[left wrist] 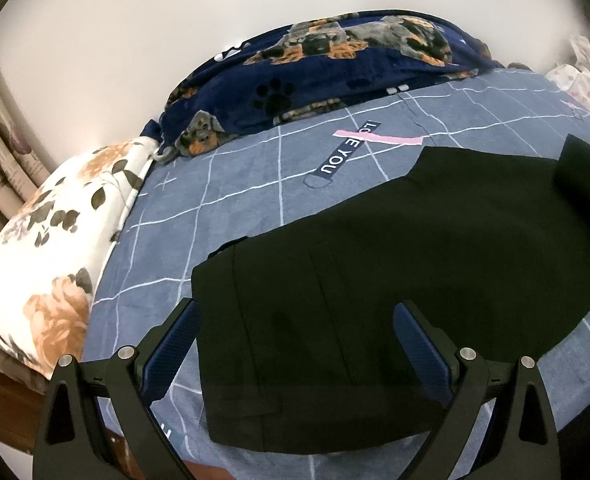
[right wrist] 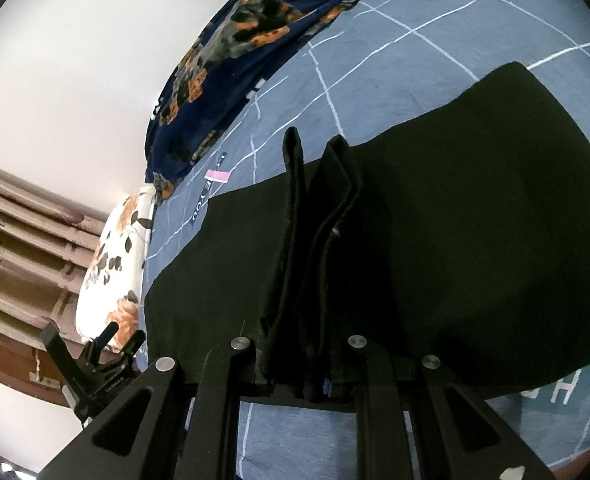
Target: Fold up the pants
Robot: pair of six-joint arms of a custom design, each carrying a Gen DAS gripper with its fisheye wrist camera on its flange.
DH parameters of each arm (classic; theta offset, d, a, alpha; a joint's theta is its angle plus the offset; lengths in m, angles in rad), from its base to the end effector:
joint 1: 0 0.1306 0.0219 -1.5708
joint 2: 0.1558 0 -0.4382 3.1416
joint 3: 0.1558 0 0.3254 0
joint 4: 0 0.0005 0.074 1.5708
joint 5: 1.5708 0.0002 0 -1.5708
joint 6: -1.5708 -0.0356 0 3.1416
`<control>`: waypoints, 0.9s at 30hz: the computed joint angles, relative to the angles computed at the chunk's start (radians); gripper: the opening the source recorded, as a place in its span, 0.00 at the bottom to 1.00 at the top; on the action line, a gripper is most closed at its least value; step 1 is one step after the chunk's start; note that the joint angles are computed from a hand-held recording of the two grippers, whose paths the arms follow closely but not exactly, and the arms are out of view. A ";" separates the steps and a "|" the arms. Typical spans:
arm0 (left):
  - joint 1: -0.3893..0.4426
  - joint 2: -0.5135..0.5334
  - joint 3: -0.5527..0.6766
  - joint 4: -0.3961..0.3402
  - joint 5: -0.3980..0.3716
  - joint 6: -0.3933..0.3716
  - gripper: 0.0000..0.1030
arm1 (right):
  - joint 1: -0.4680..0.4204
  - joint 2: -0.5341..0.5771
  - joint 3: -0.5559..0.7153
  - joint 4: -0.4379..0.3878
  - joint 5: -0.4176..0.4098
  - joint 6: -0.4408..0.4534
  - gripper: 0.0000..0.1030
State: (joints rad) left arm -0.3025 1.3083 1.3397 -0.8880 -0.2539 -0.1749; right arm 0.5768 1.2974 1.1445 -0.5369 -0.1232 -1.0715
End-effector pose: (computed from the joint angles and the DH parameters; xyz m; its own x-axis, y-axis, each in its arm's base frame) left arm 0.3570 -0.1026 0.4944 -0.6875 0.3910 -0.6120 0.2548 0.9190 0.3009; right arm 0.3133 0.2085 0.4465 -0.8003 0.5188 -0.3007 0.1711 0.6782 0.7146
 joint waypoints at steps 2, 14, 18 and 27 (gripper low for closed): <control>0.000 0.000 0.000 -0.001 0.001 -0.002 0.94 | -0.001 0.003 0.007 -0.008 -0.003 0.006 0.17; -0.008 0.000 -0.008 0.001 -0.005 0.001 0.94 | 0.008 0.022 0.032 -0.028 -0.014 0.032 0.22; -0.007 0.000 -0.010 0.003 -0.002 -0.002 0.94 | 0.010 0.024 0.026 -0.006 -0.029 0.022 0.30; -0.008 0.001 -0.009 0.003 -0.005 0.000 0.94 | -0.002 0.014 -0.041 0.172 -0.129 -0.056 0.56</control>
